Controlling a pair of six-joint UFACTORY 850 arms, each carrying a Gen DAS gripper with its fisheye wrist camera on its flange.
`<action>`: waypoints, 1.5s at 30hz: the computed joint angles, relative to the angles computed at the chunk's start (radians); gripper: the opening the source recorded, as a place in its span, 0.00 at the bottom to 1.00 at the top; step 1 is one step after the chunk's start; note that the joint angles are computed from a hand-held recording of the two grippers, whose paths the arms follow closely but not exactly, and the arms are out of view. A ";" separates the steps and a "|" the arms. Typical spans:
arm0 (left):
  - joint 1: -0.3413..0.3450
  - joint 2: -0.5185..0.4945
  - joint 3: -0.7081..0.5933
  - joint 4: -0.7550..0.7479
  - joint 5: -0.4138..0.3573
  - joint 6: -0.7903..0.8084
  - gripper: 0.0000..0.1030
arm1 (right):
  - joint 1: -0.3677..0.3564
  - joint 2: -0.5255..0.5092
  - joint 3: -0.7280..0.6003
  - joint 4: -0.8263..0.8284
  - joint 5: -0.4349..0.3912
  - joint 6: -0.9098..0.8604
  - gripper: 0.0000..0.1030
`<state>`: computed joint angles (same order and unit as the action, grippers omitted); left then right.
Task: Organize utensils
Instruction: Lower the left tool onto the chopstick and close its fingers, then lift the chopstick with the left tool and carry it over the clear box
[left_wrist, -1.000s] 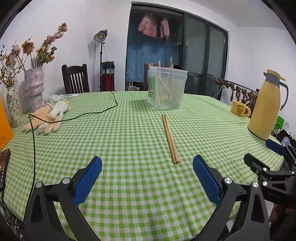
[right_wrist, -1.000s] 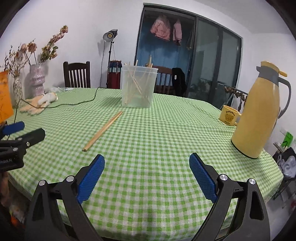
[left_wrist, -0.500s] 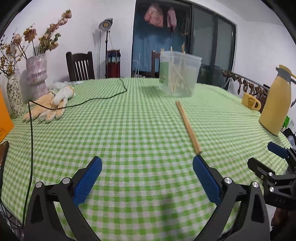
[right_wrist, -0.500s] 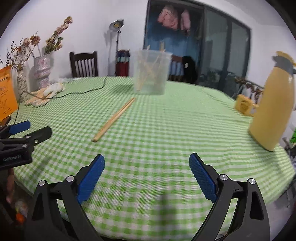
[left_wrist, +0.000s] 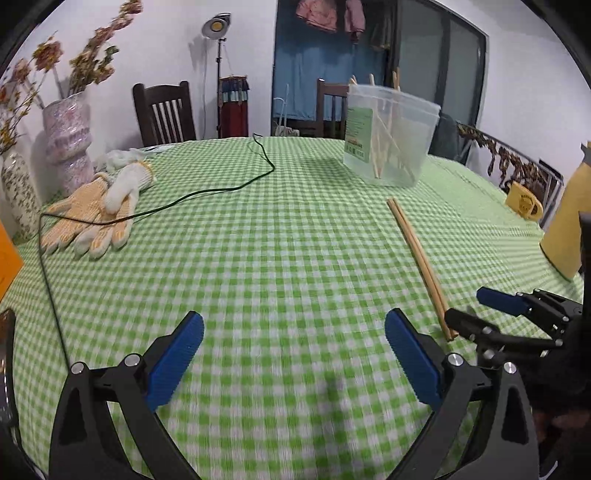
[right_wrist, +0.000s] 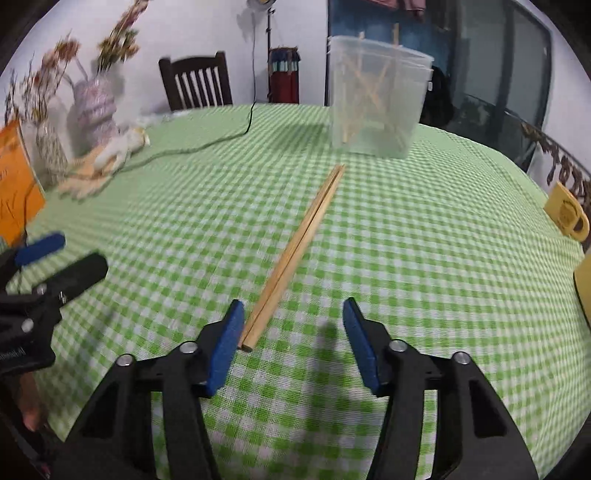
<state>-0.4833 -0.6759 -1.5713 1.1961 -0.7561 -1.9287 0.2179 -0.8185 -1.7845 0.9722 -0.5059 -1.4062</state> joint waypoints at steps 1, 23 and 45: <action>0.002 -0.008 -0.013 -0.013 0.008 0.025 0.93 | -0.005 -0.001 -0.002 -0.008 0.005 0.023 0.49; 0.033 -0.199 -0.345 -0.350 0.164 0.527 0.85 | -0.070 -0.040 -0.071 -0.076 -0.065 0.082 0.06; 0.018 -0.242 -0.430 -0.514 0.087 0.691 0.01 | -0.146 -0.037 -0.047 0.071 -0.050 -0.033 0.06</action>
<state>-0.4649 -0.9179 -2.0015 0.6816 -0.6694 -1.2378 0.0715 -0.8552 -1.8312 1.0428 -0.5555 -1.4397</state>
